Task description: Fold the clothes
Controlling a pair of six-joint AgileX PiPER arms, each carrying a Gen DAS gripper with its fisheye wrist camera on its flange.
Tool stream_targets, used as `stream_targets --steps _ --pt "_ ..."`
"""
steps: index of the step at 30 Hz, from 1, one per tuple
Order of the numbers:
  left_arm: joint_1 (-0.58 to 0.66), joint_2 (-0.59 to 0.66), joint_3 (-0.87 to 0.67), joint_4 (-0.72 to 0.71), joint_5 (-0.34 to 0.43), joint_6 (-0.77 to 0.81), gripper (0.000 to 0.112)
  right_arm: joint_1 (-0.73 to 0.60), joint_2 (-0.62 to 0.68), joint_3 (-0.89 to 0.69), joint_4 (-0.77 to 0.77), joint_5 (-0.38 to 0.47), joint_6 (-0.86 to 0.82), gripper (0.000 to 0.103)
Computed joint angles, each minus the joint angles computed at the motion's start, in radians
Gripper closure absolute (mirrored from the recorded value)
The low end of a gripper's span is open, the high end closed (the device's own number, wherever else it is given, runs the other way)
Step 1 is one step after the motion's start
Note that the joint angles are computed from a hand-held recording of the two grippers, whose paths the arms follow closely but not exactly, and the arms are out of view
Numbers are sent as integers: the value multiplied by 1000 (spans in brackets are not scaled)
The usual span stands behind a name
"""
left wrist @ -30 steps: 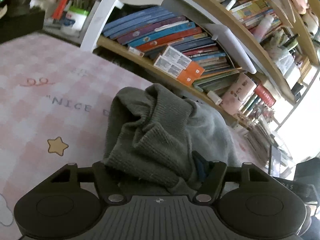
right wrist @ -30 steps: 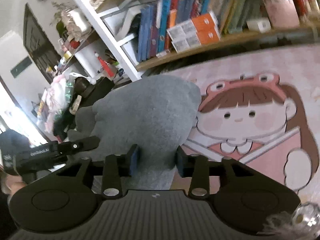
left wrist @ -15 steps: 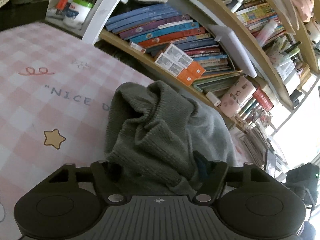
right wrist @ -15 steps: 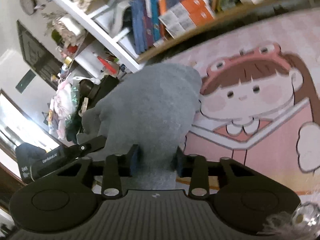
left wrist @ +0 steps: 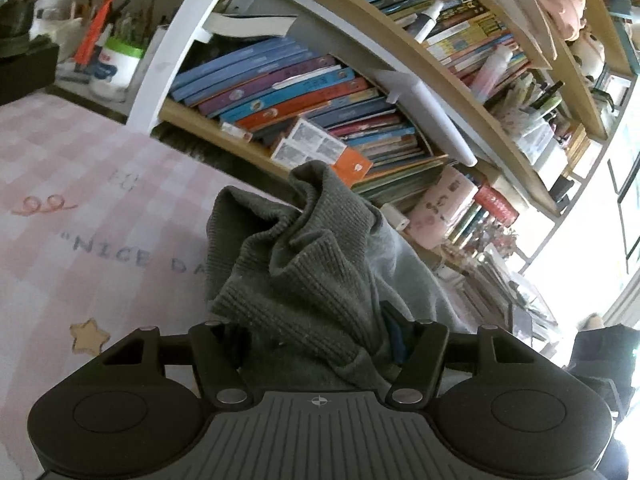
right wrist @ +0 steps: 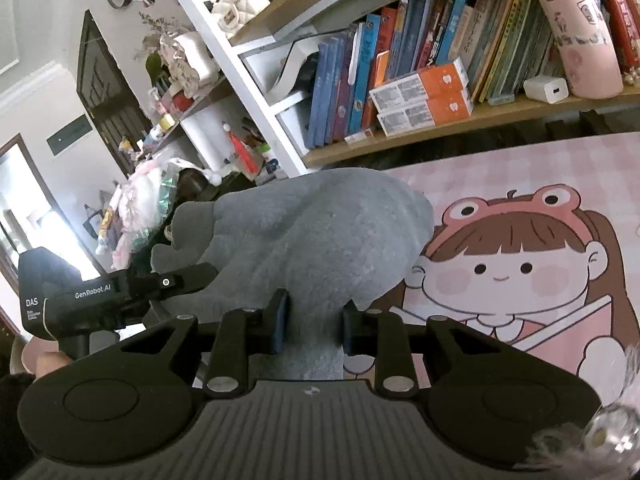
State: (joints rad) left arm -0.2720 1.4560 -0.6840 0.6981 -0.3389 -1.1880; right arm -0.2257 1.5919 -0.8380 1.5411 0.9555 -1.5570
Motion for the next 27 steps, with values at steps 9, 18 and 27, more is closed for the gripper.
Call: stream_targets --steps 9,18,27 --pt "45 137 -185 252 -55 -175 50 3 39 -84 48 -53 -1 79" --pt "94 307 -405 442 -82 -314 50 74 130 -225 99 -182 -23 79" --pt "89 517 -656 361 -29 -239 51 202 279 -449 88 -426 75 79"
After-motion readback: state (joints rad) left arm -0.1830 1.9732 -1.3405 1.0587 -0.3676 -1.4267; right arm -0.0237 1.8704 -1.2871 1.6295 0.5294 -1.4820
